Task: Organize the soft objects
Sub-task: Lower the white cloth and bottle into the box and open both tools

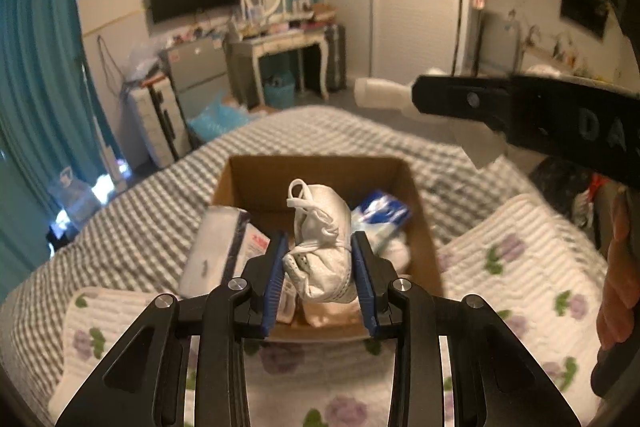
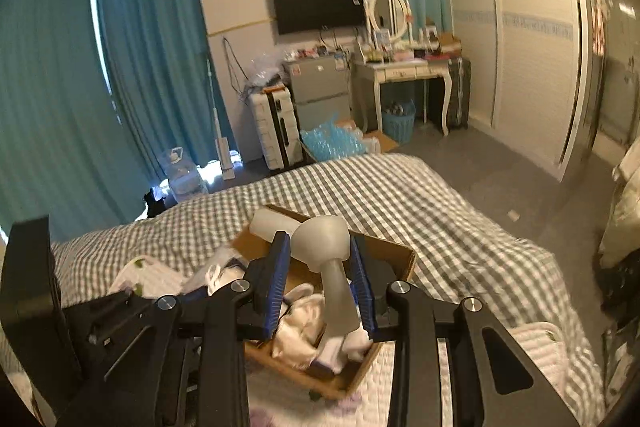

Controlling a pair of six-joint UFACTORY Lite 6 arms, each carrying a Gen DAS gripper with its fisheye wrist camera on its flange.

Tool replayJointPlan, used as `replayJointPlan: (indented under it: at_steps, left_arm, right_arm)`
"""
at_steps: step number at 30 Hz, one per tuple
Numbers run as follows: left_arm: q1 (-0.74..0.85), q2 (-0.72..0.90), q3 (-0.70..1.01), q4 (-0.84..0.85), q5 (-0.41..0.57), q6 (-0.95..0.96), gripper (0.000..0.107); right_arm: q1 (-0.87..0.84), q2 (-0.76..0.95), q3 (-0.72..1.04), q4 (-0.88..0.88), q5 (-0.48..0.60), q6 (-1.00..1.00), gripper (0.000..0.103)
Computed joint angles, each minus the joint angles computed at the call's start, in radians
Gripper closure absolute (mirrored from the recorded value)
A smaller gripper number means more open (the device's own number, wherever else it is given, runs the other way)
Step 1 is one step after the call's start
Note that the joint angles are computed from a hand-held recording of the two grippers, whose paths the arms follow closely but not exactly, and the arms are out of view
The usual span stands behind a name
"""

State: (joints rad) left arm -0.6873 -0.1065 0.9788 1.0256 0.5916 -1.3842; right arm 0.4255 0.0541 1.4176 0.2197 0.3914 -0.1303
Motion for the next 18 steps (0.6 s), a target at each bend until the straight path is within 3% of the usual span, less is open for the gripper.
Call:
replayJointPlan:
  at_steps: [6, 10, 14, 16, 17, 18]
  left_arm:
    - [0.093, 0.161, 0.023, 0.145, -0.173, -0.135, 0.076]
    - [0.089, 0.201, 0.011, 0.253, -0.184, -0.237, 0.075]
    - [0.076, 0.182, -0.029, 0.406, -0.167, -0.368, 0.072]
    - [0.074, 0.189, -0.015, 0.358, -0.162, -0.316, 0.059]
    - [0.056, 0.193, -0.008, 0.324, -0.120, -0.297, 0.042]
    - [0.047, 0.194, -0.004, 0.322, -0.106, -0.300, 0.039]
  right_arm:
    - [-0.080, 0.341, 0.200, 0.266, -0.029, -0.268, 0.073]
    - [-0.103, 0.480, 0.285, 0.423, -0.010, -0.412, 0.072]
    - [-0.085, 0.572, 0.367, 0.361, -0.027, -0.370, 0.066]
    - [-0.092, 0.592, 0.389, 0.414, -0.004, -0.403, 0.051]
    - [-0.091, 0.576, 0.370, 0.414, -0.024, -0.397, 0.041]
    - [-0.087, 0.553, 0.347, 0.389, -0.042, -0.385, 0.040]
